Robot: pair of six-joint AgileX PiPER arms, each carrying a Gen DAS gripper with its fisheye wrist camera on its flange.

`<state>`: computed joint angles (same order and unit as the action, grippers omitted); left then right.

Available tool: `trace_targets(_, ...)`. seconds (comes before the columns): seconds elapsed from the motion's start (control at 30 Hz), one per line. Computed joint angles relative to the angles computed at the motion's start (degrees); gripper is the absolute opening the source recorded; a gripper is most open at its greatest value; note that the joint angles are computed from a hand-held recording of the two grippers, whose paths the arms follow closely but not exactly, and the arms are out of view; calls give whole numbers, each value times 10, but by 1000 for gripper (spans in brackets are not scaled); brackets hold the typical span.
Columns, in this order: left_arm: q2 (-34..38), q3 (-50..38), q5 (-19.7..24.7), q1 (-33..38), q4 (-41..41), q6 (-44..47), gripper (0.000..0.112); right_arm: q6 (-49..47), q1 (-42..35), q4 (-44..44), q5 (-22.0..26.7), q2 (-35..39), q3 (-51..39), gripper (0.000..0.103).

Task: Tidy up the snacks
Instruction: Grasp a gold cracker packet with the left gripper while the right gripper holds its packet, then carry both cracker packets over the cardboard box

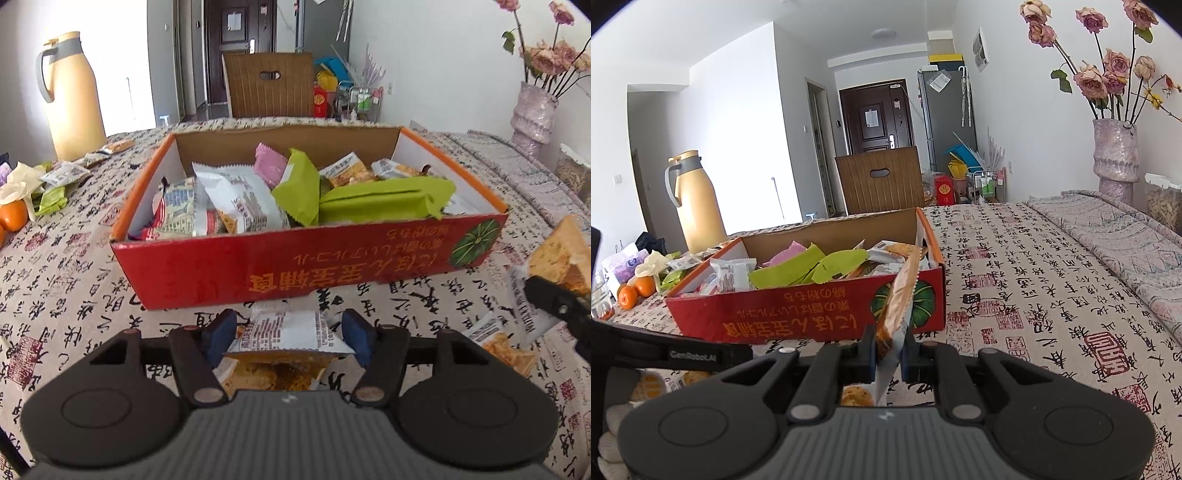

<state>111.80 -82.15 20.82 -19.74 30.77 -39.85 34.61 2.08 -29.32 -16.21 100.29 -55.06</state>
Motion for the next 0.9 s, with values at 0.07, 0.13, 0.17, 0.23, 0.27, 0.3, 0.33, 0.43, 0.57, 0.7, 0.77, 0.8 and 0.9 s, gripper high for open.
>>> trace_targets(0.07,-11,13,-13,0,11,-7,64,-3,1,2,1,1,-1,12)
trace_targets(0.13,-23,24,-26,-1,20,-12,64,-5,2,3,2,2,-2,12)
trace_targets(0.17,-29,29,-32,-1,26,-16,64,-3,2,0,3,2,-3,12)
trace_targets(0.23,-41,39,-42,-3,45,-32,64,-4,3,1,3,2,-4,12)
trace_targets(0.27,-46,43,-47,-3,53,-40,64,1,2,-6,3,3,-6,12)
trace_targets(0.3,-51,46,-51,-3,61,-46,64,1,3,-7,4,3,-7,12)
trace_targets(0.33,-56,50,-55,-4,67,-51,64,3,4,-9,5,3,-8,12)
trace_targets(0.43,-68,56,-64,-4,83,-66,64,4,7,-12,6,2,-10,12)
trace_targets(0.57,-80,57,-73,-4,105,-81,64,8,9,-18,9,1,-17,12)
trace_targets(0.7,-82,42,-77,-2,116,-88,64,10,12,-24,9,2,-30,12)
trace_targets(0.77,-79,28,-77,0,123,-93,64,10,15,-25,10,4,-41,12)
trace_targets(0.8,-77,20,-77,0,129,-97,64,10,16,-28,11,5,-47,12)
trace_targets(0.9,-71,-6,-73,1,142,-107,64,2,21,-25,11,11,-70,12)
